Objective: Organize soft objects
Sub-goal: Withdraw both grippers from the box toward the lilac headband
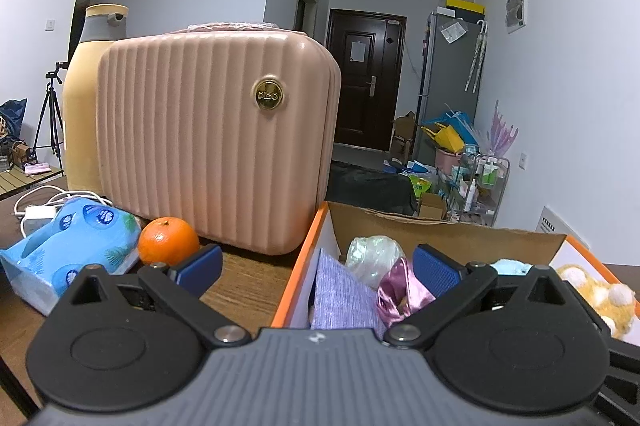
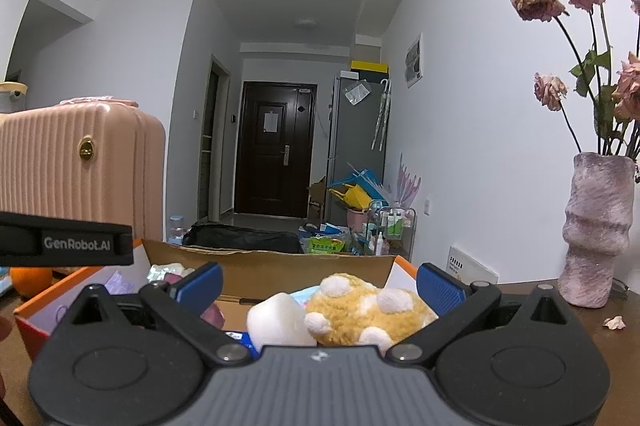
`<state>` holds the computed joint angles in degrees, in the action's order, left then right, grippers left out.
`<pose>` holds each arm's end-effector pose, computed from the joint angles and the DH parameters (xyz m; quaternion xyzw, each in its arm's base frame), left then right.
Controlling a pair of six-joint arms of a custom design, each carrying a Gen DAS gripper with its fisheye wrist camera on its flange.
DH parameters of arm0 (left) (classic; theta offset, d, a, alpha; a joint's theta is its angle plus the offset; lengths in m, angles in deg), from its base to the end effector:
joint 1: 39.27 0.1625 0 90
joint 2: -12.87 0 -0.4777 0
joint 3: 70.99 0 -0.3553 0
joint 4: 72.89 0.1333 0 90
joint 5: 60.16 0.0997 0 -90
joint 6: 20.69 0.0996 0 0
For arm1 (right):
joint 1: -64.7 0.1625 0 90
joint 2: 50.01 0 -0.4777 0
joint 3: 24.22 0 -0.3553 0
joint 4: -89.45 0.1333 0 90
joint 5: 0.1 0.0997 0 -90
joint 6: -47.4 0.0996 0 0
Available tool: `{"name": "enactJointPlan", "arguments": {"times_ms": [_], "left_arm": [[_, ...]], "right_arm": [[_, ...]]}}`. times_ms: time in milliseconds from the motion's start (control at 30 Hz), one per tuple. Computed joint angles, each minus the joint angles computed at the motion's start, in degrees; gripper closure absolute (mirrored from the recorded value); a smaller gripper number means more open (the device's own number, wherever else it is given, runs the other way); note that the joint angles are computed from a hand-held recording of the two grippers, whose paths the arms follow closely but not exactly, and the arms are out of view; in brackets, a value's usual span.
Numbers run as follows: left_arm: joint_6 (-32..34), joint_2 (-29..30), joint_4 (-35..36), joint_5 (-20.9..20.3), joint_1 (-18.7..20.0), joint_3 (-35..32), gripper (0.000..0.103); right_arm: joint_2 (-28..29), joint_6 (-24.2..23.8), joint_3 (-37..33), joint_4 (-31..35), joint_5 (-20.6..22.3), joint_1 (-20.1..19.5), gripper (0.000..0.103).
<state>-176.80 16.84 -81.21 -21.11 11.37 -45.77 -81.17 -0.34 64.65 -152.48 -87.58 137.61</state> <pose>-0.3507 -0.7597 -0.1594 0.1820 0.7610 -0.5552 0.2820 -0.0713 -0.7005 0.2161 0.1954 -0.6520 0.6264 0.3800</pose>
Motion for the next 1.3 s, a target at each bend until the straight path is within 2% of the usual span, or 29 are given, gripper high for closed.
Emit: {"name": "enactJointPlan", "arguments": {"times_ms": [633, 1100, 1300], "left_arm": [[-3.19, -8.79, -10.14, -2.97, -2.18, 21.52, 0.000], [-10.18, -12.75, -9.33, -6.53, -4.13, 31.03, 0.000], [-10.57, -14.26, -11.89, -8.51, -5.22, 35.53, 0.000]], "right_arm": [[-2.91, -1.87, 11.42, -8.37, 1.80, -1.07, 0.000], [-4.62, -3.10, 19.83, -14.47, 3.22, -2.35, 0.000], [-5.69, -2.89, 23.51, -16.75, 3.93, -3.32, 0.000]]}}
